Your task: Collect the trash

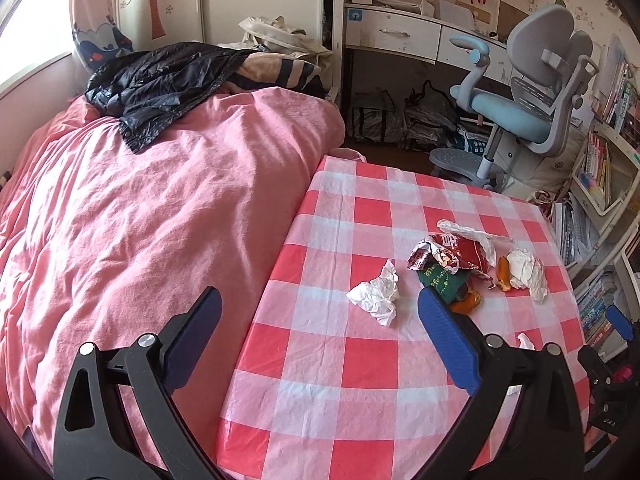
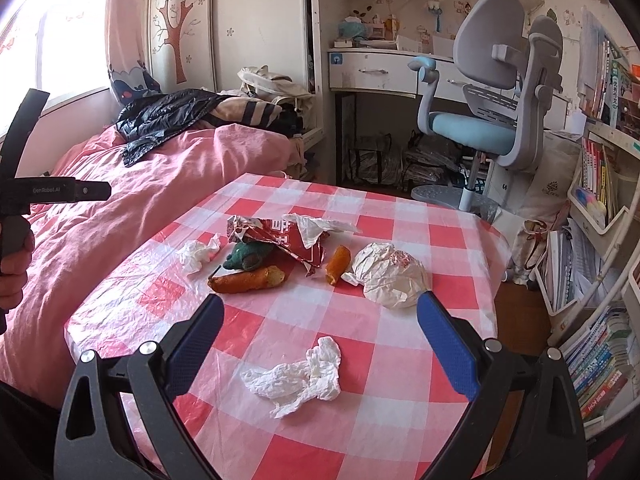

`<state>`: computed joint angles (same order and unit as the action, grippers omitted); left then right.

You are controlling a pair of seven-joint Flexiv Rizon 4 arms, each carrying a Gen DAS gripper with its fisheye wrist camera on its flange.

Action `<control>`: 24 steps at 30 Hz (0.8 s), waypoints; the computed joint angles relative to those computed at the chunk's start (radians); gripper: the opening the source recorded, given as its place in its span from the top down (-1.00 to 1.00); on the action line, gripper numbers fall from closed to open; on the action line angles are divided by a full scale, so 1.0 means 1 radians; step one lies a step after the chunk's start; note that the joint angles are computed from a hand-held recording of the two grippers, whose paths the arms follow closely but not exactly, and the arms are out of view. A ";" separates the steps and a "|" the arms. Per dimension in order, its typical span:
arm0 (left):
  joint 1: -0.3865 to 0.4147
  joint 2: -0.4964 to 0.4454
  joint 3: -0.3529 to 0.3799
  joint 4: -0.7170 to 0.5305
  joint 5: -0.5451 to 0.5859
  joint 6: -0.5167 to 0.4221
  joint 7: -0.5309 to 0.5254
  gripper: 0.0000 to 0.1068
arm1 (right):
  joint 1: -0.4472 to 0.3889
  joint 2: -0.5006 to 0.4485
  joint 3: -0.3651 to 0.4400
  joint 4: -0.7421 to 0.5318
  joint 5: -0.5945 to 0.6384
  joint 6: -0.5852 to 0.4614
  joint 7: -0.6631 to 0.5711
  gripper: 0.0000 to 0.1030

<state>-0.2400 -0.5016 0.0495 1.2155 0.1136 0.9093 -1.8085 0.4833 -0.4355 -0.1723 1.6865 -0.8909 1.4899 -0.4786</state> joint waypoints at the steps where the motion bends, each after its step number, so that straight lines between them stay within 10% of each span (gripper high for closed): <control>1: 0.003 0.010 -0.001 0.015 -0.002 0.005 0.004 -0.78 | -0.003 -0.002 0.009 -0.002 0.006 -0.005 -0.012 -0.81; 24: -0.007 0.002 0.002 -0.011 0.021 -0.019 -0.006 -0.79 | -0.014 -0.025 0.097 -0.039 0.146 -0.111 -0.210 -0.81</control>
<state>-0.2474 -0.4999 0.0520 1.2047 0.1348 0.8907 -1.8146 0.4697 -0.4601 -0.0748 1.6470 -0.7445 1.3790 -0.6888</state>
